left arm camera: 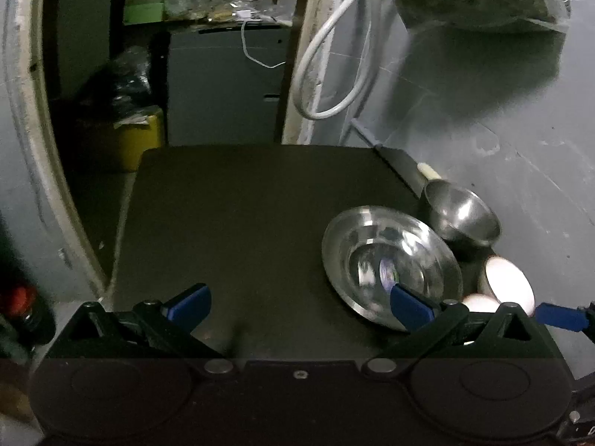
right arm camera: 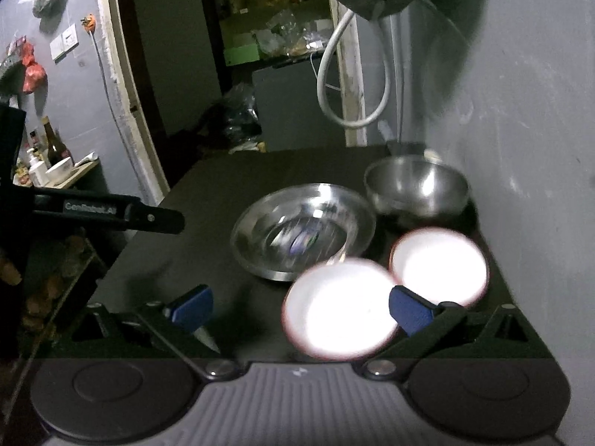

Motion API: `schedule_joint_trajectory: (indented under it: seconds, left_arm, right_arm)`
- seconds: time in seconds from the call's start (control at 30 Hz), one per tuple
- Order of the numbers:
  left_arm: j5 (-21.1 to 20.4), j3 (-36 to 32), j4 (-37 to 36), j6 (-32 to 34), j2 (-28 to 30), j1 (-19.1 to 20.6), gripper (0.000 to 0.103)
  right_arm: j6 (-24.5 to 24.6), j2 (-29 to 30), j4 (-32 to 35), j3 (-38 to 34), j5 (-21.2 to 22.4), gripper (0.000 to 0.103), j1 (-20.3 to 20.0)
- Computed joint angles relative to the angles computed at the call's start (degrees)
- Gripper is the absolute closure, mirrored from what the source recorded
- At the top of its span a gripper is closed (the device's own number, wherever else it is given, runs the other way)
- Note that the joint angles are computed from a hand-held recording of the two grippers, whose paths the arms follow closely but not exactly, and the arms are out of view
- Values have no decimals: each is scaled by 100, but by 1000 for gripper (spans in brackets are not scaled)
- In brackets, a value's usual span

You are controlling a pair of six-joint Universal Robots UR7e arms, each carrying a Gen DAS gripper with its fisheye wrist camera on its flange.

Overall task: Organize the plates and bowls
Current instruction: 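Move both grippers to the stickered steel plate and grip its rim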

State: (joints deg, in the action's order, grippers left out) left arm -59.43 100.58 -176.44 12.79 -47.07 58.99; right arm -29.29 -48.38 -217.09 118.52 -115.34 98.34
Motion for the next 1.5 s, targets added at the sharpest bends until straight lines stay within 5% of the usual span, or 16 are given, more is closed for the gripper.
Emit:
schedule_joint_trajectory:
  seconds: [0.23, 0.47, 0.93, 1.1, 1.5]
  left_arm:
    - [-197, -770, 179, 190, 582, 165, 1]
    - [-345, -1144, 458, 233, 841, 291, 1]
    - [-494, -1262, 878, -168, 865, 306, 9]
    - [-573, -1395, 1299, -382, 902, 321, 36]
    - [-356, -1062, 1478, -470, 589, 348, 69]
  right_arm:
    - [-767, 344, 147, -585, -4, 0, -109]
    - [-713, 438, 645, -946, 154, 0, -259]
    - [-476, 662, 1278, -1430, -328, 5, -263]
    - [-373, 647, 1427, -1468, -229, 5, -307]
    - [-231, 568, 1543, -1411, 47, 21, -287]
